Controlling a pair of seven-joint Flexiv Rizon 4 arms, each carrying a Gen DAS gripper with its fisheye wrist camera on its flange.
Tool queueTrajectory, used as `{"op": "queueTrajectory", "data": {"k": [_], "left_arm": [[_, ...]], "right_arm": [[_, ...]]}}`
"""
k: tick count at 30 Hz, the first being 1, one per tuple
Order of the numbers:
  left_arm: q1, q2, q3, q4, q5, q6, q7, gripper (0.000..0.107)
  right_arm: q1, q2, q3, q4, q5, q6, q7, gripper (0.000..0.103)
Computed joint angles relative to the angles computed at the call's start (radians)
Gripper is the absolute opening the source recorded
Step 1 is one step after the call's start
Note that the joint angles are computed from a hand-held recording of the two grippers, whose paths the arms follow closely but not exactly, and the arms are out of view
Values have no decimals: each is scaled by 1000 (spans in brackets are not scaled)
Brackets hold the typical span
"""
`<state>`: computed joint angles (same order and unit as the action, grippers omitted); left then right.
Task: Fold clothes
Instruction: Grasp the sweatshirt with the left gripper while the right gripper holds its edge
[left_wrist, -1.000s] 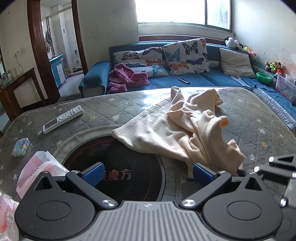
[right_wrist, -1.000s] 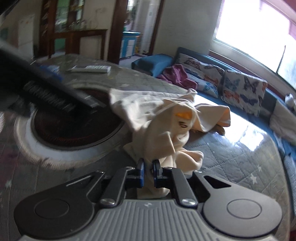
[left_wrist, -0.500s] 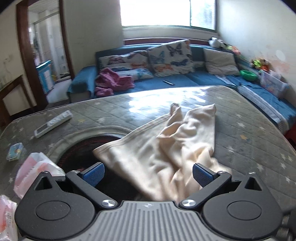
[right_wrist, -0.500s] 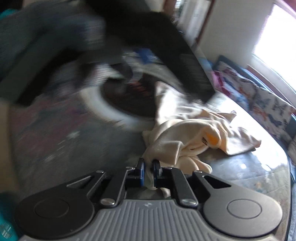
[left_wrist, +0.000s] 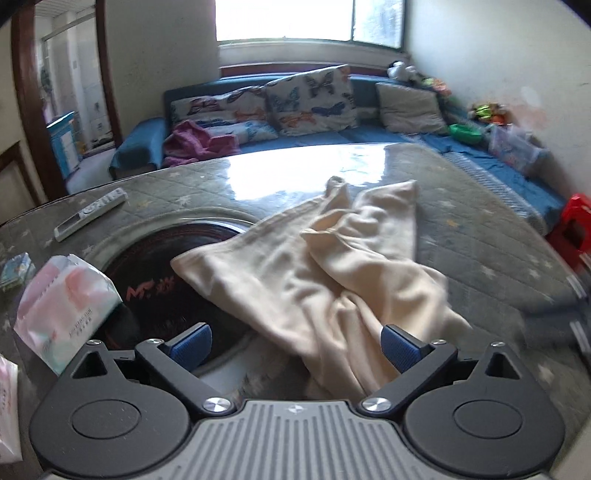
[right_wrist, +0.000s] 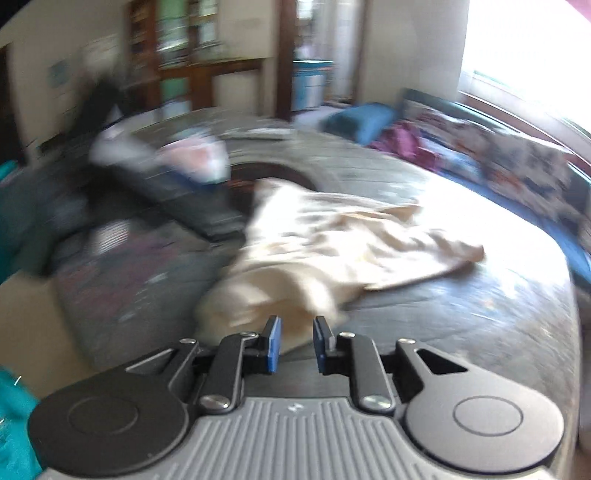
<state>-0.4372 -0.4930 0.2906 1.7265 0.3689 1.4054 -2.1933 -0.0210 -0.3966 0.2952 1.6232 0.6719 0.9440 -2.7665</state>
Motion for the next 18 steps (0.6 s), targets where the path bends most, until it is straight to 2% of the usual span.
{"op": "queueTrajectory", "data": {"k": [2, 7, 11, 15, 17, 18], "left_arm": [[-4, 21, -14, 37, 14, 31, 17, 101], [-22, 37, -37, 92, 27, 73, 80, 102], [-48, 8, -32, 77, 20, 53, 120, 102], [-67, -28, -25, 44, 12, 25, 141, 100], [-46, -31, -52, 55, -10, 39, 162, 97], [-42, -30, -58, 66, -19, 59, 166, 94]], "right_arm": [[7, -58, -27, -83, -12, -48, 107, 21], [-16, -226, -33, -318, -19, -258, 382, 26], [-29, -325, -19, -440, -18, -385, 565, 29], [-67, -420, 14, -559, 29, -535, 719, 27], [-77, -428, 16, -565, 35, -545, 742, 19], [-81, -426, 15, -561, 37, -543, 748, 19]]}}
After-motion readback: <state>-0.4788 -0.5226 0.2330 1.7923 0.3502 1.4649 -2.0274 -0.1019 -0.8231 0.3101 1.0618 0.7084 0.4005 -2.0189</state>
